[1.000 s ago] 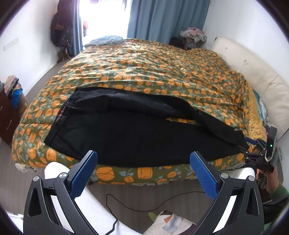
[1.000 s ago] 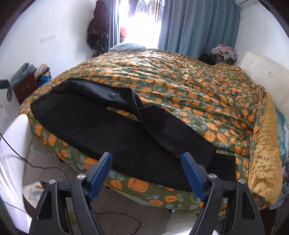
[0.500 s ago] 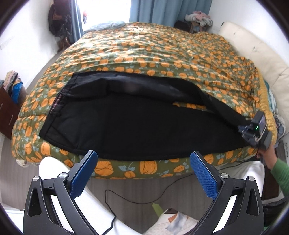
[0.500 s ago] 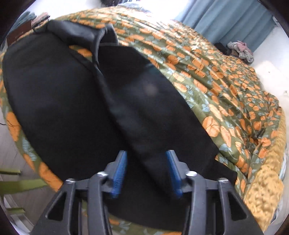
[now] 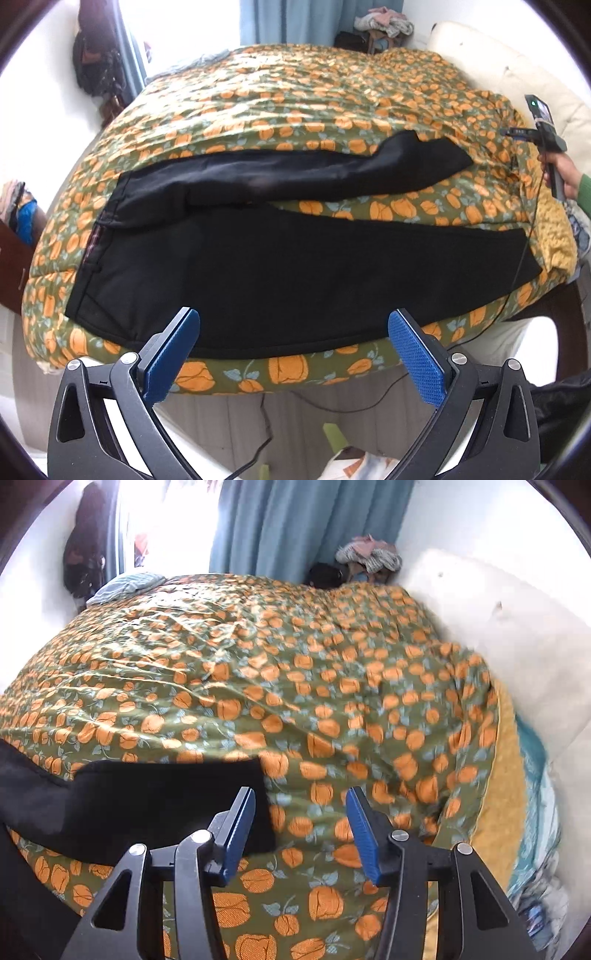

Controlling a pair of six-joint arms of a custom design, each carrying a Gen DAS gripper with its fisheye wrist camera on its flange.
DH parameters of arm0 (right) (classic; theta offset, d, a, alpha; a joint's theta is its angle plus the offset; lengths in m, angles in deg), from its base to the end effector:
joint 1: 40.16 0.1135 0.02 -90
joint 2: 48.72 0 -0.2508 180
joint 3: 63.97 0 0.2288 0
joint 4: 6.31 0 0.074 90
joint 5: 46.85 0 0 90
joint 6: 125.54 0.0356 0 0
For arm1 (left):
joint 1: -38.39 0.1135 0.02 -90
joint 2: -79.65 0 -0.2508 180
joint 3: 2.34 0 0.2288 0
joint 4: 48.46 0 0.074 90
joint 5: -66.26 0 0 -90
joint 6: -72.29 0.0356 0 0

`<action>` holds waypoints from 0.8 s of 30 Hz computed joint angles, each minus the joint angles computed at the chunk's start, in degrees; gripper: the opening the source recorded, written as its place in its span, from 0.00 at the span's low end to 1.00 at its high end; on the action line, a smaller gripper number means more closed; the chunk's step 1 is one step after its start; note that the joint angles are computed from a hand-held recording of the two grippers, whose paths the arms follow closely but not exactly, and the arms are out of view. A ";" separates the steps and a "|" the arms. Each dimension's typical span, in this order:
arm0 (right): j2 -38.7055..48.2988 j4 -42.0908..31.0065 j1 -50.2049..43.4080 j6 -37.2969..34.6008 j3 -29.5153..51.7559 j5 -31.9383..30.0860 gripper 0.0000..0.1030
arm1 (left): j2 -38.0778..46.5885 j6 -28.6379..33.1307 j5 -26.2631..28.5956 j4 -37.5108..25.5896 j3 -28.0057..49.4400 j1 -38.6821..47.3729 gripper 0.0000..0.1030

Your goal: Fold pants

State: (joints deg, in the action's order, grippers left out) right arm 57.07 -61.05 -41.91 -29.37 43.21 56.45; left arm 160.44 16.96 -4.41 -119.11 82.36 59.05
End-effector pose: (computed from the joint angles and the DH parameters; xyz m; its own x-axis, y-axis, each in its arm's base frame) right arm 0.3814 -0.0198 0.2732 -0.7793 0.1285 -0.6133 0.2522 0.9603 -0.1193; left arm 0.2387 0.0774 0.2778 -0.8268 0.2619 -0.4978 0.3158 0.9485 -0.0255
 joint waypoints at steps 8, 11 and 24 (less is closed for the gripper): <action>1.96 24.43 -8.09 16.44 -23.57 -26.50 0.49 | 3.29 -3.17 -2.28 0.22 0.23 -3.86 0.99; 8.49 34.60 -8.59 25.54 -23.41 -30.30 0.49 | 3.22 -4.17 -4.03 0.93 0.07 -5.24 0.99; -1.63 34.33 -3.22 28.82 -30.89 -13.06 0.07 | 7.14 -5.17 -4.30 2.34 0.34 -4.88 0.99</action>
State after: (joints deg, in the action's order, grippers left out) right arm 55.43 -26.73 -45.13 -0.55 12.32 43.39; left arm 167.57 11.79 -8.71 -116.77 82.70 54.17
